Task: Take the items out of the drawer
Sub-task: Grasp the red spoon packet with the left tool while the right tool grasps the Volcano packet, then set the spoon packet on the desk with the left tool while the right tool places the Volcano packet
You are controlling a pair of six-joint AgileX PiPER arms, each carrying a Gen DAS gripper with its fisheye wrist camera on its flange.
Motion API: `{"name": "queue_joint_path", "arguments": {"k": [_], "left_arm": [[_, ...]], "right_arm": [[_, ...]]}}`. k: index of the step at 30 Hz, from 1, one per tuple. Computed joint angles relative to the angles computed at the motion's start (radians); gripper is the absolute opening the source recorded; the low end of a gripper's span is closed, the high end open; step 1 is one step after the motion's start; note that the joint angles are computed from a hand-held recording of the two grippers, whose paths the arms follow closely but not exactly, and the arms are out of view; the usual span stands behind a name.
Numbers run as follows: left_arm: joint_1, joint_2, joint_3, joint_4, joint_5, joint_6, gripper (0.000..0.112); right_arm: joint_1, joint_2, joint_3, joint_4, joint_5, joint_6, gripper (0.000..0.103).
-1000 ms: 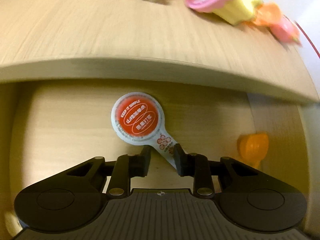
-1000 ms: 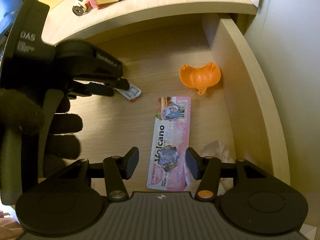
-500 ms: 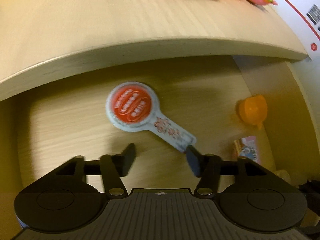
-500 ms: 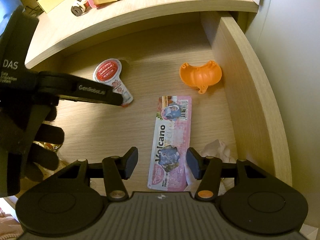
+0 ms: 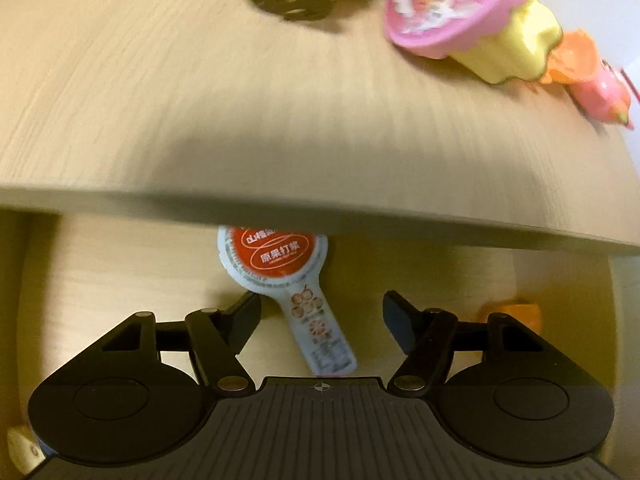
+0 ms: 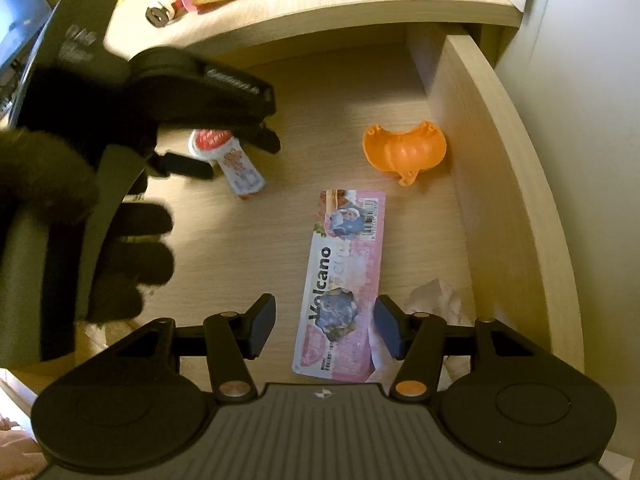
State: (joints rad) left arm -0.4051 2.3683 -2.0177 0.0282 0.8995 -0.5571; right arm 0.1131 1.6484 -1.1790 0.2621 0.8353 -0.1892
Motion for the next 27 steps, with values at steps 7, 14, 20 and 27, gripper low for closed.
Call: {"name": "queue_joint_path", "arguments": {"k": [7, 14, 20, 27], "left_arm": [[0.009, -0.108, 0.221, 0.069, -0.122, 0.208, 0.026], [0.141, -0.268, 0.475, -0.224, -0.116, 0.669, 0.026], [0.211, -0.408, 0.641, -0.378, -0.105, 0.887, 0.026], [0.298, -0.573, 0.739, -0.538, -0.042, 1.134, 0.026]], "right_arm": [[0.051, -0.034, -0.006, -0.175, -0.096, 0.130, 0.058], [0.064, 0.193, -0.276, -0.165, 0.160, 0.162, 0.061], [0.119, 0.280, -0.370, -0.212, 0.237, 0.175, 0.044], [0.122, 0.103, -0.294, -0.092, 0.256, 0.158, 0.044]]}}
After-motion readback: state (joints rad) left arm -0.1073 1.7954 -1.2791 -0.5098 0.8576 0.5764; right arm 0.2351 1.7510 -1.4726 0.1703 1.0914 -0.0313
